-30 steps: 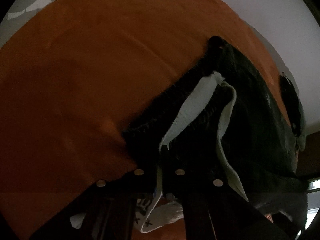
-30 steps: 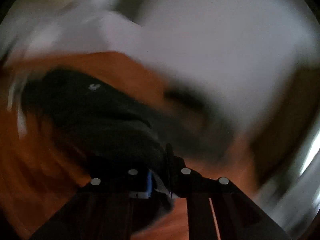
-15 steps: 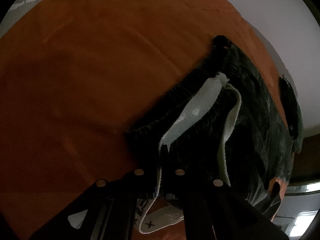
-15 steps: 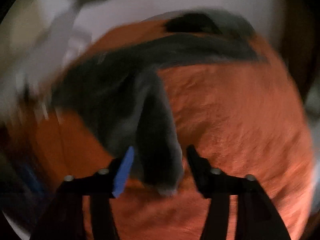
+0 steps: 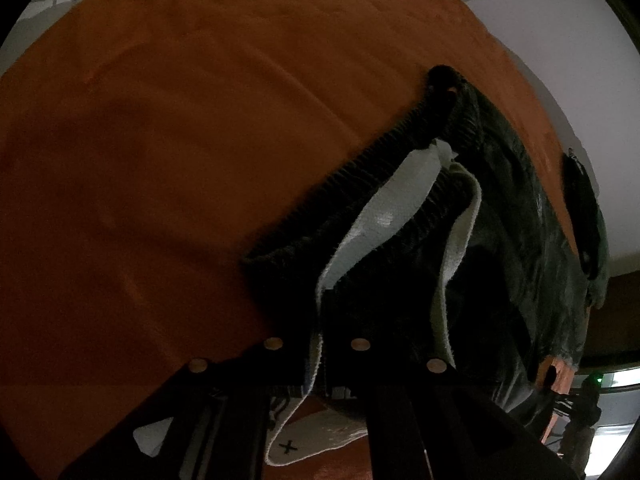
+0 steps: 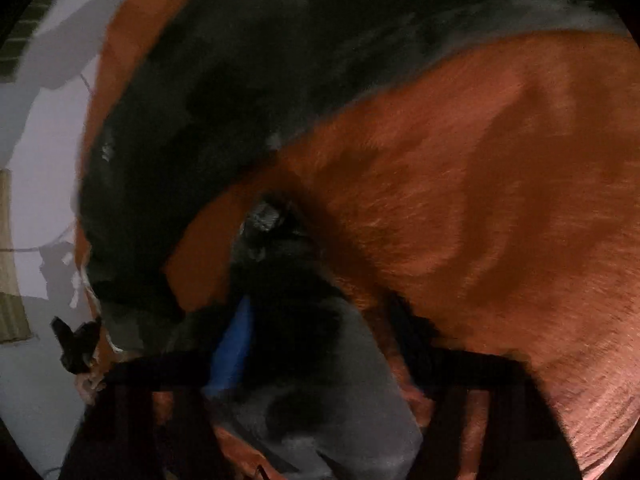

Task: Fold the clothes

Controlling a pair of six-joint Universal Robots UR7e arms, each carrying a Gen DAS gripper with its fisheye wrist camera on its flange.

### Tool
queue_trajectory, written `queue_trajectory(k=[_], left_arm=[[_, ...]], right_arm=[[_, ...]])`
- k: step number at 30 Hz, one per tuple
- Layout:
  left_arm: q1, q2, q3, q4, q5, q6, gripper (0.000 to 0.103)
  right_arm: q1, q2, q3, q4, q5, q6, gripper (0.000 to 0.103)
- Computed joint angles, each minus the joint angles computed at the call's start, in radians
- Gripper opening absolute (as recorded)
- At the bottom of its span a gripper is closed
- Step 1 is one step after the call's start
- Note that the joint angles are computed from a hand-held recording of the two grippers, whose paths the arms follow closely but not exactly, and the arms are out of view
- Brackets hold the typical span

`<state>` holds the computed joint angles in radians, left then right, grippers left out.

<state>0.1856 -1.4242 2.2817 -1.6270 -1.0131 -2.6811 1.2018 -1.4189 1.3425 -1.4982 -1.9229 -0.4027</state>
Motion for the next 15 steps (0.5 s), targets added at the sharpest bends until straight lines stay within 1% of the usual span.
queue_trajectory(k=[1, 2, 4, 5, 7, 8, 9, 10, 11, 13, 14, 15], left_arm=[[-0.004, 0.0, -0.003, 0.003, -0.007, 0.004, 0.004], [-0.006, 0.0, -0.007, 0.007, -0.012, 0.008, 0.004], [-0.009, -0.003, -0.007, 0.005, -0.01, 0.016, 0.004], [-0.014, -0.006, -0.002, -0.002, 0.0, 0.015, 0.004], [-0.022, -0.009, 0.008, -0.019, 0.016, 0.005, 0.004], [-0.024, -0.009, 0.011, -0.025, 0.019, 0.001, 0.004], [-0.021, -0.006, 0.013, -0.029, 0.021, 0.0, 0.004], [-0.018, -0.004, 0.015, -0.033, 0.021, -0.003, 0.004], [-0.017, -0.002, 0.017, -0.034, 0.02, -0.009, 0.004], [-0.018, -0.006, 0.026, -0.042, 0.023, -0.016, 0.004], [-0.018, -0.009, 0.03, -0.045, 0.024, -0.018, 0.004], [-0.016, -0.012, 0.033, -0.049, 0.024, -0.015, 0.004]], right_arm=[[-0.001, -0.011, 0.017, -0.022, 0.011, -0.006, 0.017], [-0.005, -0.035, 0.04, -0.06, 0.044, -0.032, 0.014], [-0.016, -0.114, 0.092, -0.16, 0.145, -0.082, 0.013], [-0.025, -0.172, 0.126, -0.223, 0.225, -0.12, 0.013], [-0.053, -0.331, 0.213, -0.34, 0.42, -0.26, 0.013], [-0.068, -0.398, 0.248, -0.382, 0.491, -0.319, 0.013], [-0.082, -0.453, 0.28, -0.422, 0.522, -0.357, 0.014], [-0.1, -0.497, 0.311, -0.468, 0.528, -0.379, 0.015], [-0.119, -0.534, 0.341, -0.529, 0.508, -0.392, 0.021], [-0.164, -0.589, 0.386, -0.632, 0.484, -0.414, 0.023], [-0.191, -0.586, 0.381, -0.641, 0.475, -0.411, 0.023], [-0.218, -0.573, 0.36, -0.62, 0.453, -0.404, 0.023]])
